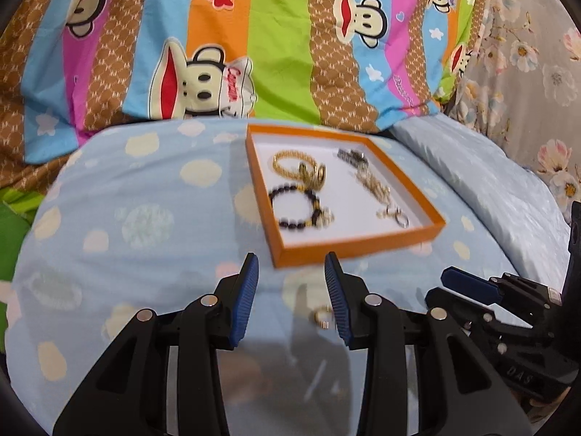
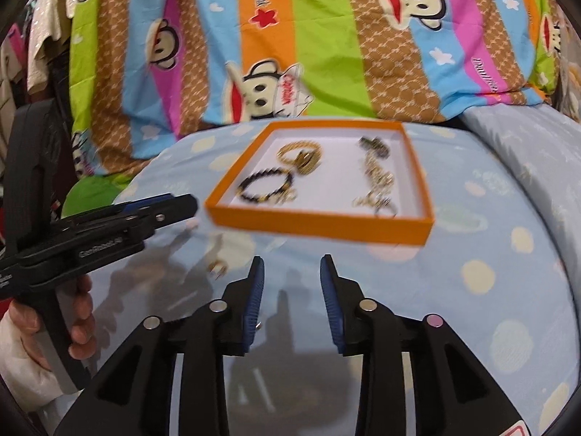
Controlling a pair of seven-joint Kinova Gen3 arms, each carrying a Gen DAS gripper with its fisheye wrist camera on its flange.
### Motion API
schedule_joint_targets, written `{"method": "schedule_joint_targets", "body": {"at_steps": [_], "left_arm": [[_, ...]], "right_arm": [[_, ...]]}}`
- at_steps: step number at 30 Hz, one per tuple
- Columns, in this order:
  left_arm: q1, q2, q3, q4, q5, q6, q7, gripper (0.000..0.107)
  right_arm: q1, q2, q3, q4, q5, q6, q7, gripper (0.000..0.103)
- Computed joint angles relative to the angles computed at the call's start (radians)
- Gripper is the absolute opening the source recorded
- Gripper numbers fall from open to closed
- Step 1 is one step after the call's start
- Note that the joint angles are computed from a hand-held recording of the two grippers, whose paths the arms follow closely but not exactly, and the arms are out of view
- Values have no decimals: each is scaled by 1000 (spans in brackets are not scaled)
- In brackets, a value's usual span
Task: Organize jewelry
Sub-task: 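Grasp a gold hoop earring with each tool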
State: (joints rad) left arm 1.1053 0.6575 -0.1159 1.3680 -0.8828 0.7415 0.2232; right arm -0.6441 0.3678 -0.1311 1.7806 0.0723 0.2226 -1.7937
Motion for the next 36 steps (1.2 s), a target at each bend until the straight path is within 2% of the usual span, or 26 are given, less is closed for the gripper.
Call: {"method": "schedule_joint_targets", "body": {"at_steps": [3, 9, 16, 18, 21, 27, 32, 36], "left_arm": [[0, -5, 15, 22, 20, -12, 3, 36], [7, 8, 29, 10, 53, 37, -19, 37], [-2, 5, 28, 22, 73, 12, -19, 37], [-7, 7, 31, 18, 80, 8, -31, 37], [-7, 10, 30, 12, 88, 11, -44, 37], [-11, 10, 29, 12, 105, 1, -60, 37], [-12, 15, 26, 0, 114, -8, -74, 43], [-27, 40, 42, -53, 146, 6, -139, 43]], "right_arm": [[-20, 5, -9, 8, 8, 10, 9, 37], [-60, 38, 8, -29, 29, 68, 4, 37], [-12, 67, -27, -69, -6, 119, 16, 37], [-35, 67, -7, -71, 7, 125, 4, 34], [-55, 67, 12, -75, 27, 133, -16, 21], [-66, 62, 25, -66, 47, 123, -42, 20], [-71, 48, 43, -44, 59, 96, -79, 20], [-85, 36, 71, -27, 81, 79, -116, 20]]}}
